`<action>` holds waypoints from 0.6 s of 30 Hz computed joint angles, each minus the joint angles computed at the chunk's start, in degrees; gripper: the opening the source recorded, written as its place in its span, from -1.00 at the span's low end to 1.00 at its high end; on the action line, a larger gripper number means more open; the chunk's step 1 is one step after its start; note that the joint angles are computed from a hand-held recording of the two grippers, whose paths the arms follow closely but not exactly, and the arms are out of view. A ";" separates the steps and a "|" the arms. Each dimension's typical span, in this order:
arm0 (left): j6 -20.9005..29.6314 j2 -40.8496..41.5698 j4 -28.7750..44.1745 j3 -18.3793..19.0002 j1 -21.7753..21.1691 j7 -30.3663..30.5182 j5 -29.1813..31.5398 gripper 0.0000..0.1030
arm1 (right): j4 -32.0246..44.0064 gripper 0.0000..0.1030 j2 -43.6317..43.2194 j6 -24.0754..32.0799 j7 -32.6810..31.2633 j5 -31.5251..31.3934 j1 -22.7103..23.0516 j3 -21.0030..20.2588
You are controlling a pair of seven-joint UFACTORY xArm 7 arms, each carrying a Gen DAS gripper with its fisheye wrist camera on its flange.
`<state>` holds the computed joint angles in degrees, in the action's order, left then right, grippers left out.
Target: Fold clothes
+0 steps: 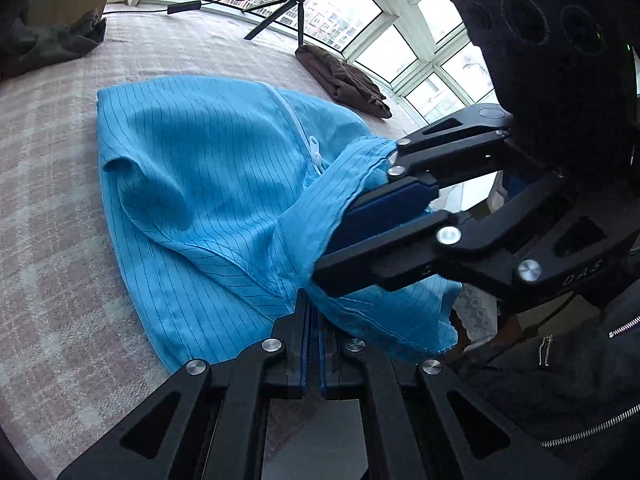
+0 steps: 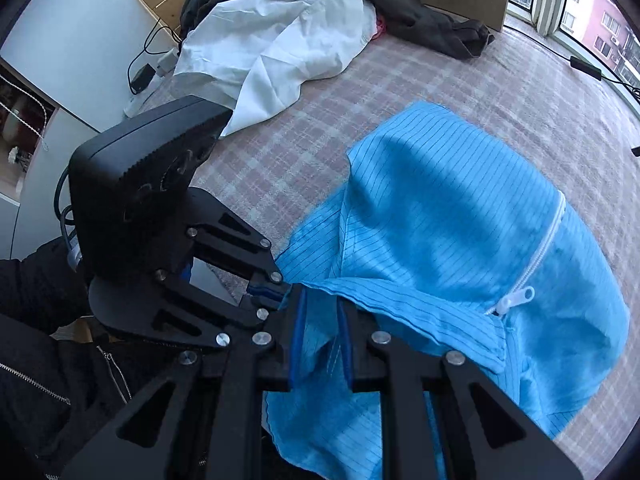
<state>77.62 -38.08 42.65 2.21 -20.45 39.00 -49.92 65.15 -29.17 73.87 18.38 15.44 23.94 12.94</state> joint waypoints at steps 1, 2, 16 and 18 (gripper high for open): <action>0.12 -0.10 -0.15 0.01 0.06 -0.08 0.14 -0.98 | -0.25 -0.69 0.88 -0.48 -0.34 0.28 0.03 -0.14; 0.03 -0.19 -0.38 -0.14 0.09 -0.19 0.19 -0.98 | -0.44 -0.69 1.73 -0.88 -0.65 0.43 0.04 -0.24; 3.58 -3.73 3.97 2.69 3.64 -3.97 6.69 -0.98 | -4.71 -0.69 0.70 -0.56 -2.21 8.91 -0.64 -4.46; 1.79 -2.19 6.30 2.02 2.95 -3.43 5.59 -0.98 | -5.89 -0.69 -1.76 -0.81 -0.99 9.74 -1.42 -5.05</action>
<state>79.40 -40.26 48.95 4.23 -17.50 35.57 -44.33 59.26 -30.93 73.06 17.39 25.19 22.52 7.89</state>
